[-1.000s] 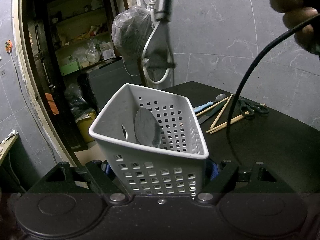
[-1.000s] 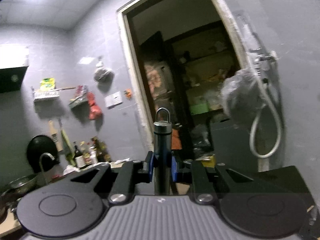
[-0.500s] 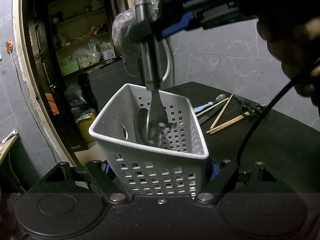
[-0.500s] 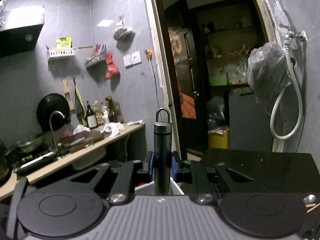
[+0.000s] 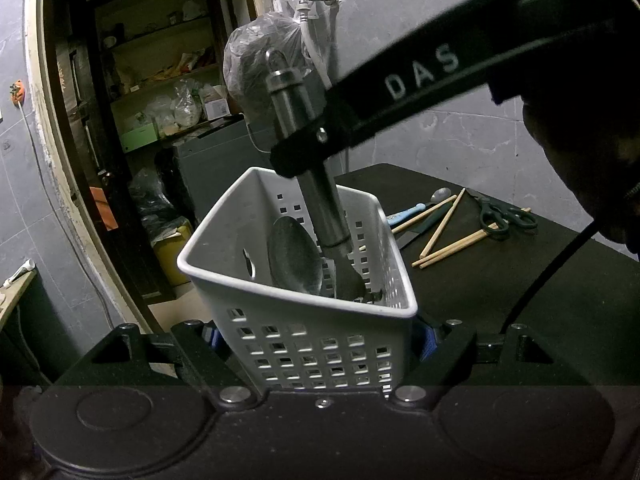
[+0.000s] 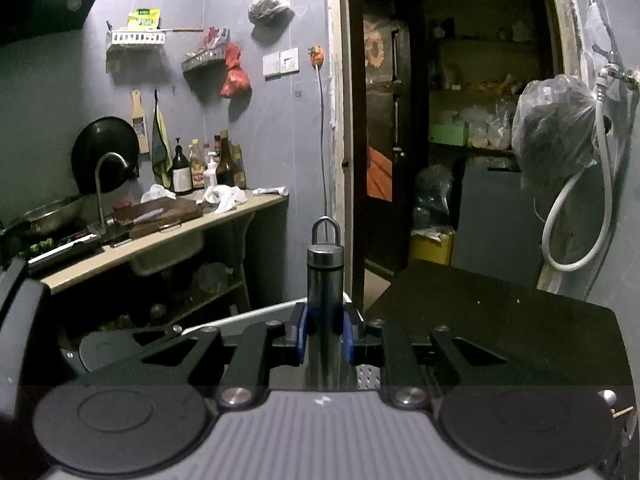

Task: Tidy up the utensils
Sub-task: 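Lower the cylinder into the basket and open the right gripper, then move the right gripper down to the blue-handled spoon on the table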

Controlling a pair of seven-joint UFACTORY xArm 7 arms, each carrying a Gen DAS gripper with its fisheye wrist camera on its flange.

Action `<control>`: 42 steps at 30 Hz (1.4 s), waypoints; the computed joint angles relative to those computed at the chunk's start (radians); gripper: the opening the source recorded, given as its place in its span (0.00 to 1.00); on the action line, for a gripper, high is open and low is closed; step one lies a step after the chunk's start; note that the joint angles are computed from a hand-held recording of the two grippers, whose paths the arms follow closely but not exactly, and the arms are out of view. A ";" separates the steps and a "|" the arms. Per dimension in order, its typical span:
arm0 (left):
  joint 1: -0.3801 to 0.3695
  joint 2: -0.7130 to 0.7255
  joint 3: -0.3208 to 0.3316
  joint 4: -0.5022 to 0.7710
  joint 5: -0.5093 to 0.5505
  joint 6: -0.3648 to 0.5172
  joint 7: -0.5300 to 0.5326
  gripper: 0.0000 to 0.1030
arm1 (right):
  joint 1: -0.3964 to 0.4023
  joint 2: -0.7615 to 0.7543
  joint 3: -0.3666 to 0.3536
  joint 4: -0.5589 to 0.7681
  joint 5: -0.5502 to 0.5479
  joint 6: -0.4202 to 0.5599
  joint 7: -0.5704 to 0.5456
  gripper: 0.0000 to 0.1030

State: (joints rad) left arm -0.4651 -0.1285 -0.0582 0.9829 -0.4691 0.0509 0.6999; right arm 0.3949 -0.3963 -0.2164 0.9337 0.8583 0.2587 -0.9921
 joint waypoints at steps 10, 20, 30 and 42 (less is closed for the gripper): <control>0.016 0.008 -0.017 0.011 0.027 0.005 -0.029 0.81 | -0.008 -0.006 0.003 -0.003 -0.023 -0.014 0.031 0.51; 0.014 0.008 -0.014 0.011 0.023 0.006 -0.026 0.81 | 0.064 -0.077 -0.056 -0.062 0.001 -0.219 0.047 0.99; 0.028 0.008 -0.024 0.006 0.054 0.004 -0.058 0.81 | -0.363 -0.028 0.156 -0.133 -0.225 -0.159 0.523 1.00; 0.094 0.000 -0.070 -0.001 0.233 0.016 -0.254 0.81 | -0.249 0.323 -0.088 0.112 -0.030 -0.091 0.412 0.99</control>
State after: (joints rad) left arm -0.3713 -0.1283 -0.1279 0.9818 -0.2361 0.0665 0.4456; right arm 0.1460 -0.0730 -0.3046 1.0453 0.8280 0.1678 -0.5800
